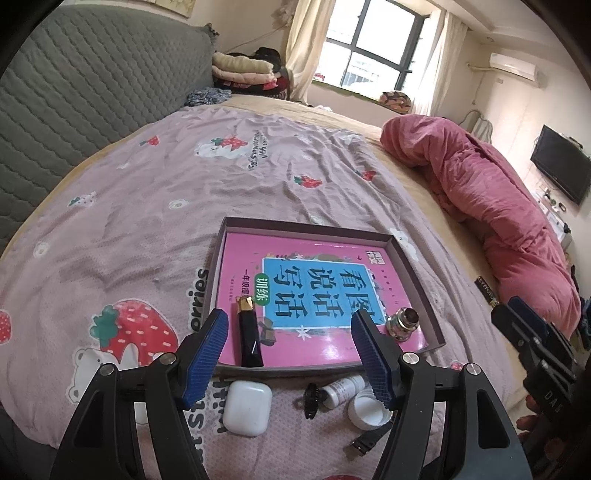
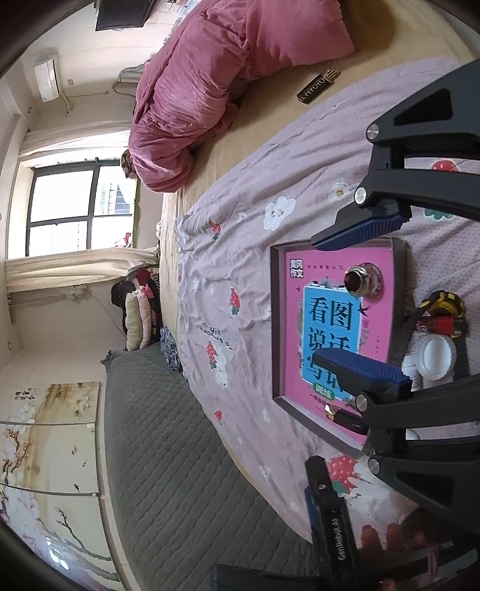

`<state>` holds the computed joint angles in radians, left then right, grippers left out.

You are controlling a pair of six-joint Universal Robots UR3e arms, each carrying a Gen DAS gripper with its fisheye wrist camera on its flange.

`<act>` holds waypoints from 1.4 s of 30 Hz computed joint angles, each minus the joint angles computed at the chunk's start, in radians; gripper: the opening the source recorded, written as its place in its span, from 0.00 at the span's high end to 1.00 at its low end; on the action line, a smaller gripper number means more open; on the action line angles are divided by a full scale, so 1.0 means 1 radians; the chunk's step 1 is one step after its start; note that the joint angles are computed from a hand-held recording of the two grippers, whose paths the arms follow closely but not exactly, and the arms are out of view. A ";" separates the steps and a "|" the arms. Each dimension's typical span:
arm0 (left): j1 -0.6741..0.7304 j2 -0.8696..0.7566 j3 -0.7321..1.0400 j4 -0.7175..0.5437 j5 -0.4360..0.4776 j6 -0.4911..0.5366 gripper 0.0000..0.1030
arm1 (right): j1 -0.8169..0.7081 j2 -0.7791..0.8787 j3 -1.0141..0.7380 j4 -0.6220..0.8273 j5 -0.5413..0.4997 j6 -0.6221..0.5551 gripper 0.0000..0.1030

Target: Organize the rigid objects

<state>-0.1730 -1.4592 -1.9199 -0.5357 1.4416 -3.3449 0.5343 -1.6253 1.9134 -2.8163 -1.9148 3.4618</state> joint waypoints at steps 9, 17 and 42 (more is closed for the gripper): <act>-0.006 0.040 -0.009 -0.021 -0.001 0.006 0.31 | 0.015 -0.032 0.023 0.013 -0.026 0.013 0.47; -0.004 0.083 -0.016 -0.049 -0.001 0.019 0.31 | 0.044 -0.053 0.022 0.049 -0.056 0.018 0.47; 0.011 0.182 -0.124 -0.093 0.003 0.071 0.31 | 0.072 -0.107 0.088 0.130 -0.018 0.075 0.47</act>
<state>-0.1623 -1.2777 -2.0438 -0.6284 1.4446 -3.2741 0.6062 -1.7321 2.0016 -2.6866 -1.9327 3.5363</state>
